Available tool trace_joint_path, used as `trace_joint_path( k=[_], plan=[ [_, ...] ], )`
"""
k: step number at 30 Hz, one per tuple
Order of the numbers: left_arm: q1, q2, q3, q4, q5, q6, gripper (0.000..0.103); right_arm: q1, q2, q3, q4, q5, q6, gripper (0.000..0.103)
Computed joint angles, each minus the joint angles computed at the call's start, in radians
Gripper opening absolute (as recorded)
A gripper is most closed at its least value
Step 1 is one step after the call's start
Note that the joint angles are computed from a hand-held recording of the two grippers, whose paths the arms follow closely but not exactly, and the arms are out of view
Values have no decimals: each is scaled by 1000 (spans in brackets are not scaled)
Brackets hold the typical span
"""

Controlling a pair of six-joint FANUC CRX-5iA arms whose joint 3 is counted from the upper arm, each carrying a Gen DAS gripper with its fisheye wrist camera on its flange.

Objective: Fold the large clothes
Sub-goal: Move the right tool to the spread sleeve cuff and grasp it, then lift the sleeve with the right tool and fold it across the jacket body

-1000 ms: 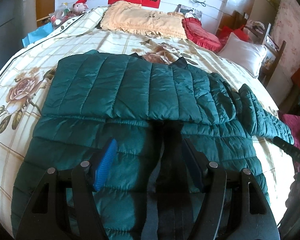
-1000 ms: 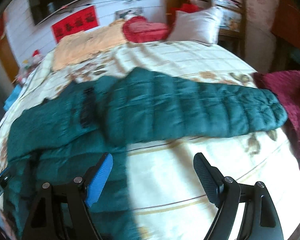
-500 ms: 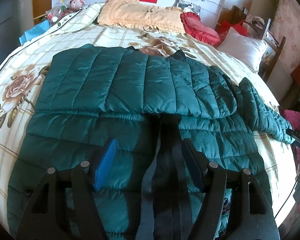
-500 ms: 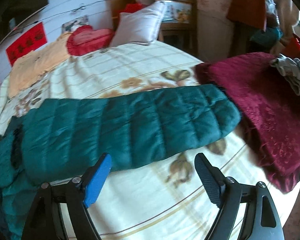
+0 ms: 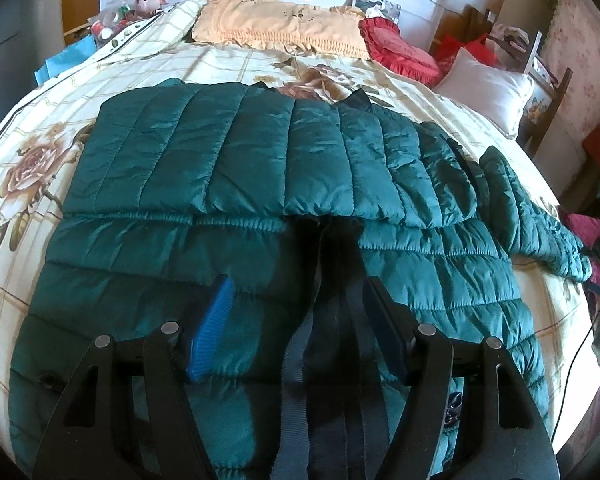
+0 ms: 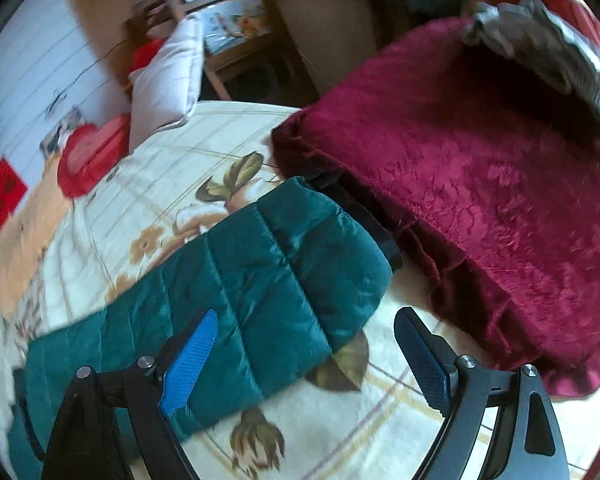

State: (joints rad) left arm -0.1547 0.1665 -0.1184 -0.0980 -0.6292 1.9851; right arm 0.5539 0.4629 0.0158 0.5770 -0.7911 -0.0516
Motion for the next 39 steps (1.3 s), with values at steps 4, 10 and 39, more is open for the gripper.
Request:
trace_joint_path(
  k=[4, 10, 39],
  plan=[
    [2, 6, 5, 3, -7, -3, 67, -15, 26, 14, 18, 25, -9, 88],
    [11, 2, 0, 1, -13, 0, 67, -28, 52, 12, 50, 38, -46, 36],
    [76, -121, -132, 97, 77, -55, 67, 180, 3, 196, -23, 246, 464, 9]
  ],
)
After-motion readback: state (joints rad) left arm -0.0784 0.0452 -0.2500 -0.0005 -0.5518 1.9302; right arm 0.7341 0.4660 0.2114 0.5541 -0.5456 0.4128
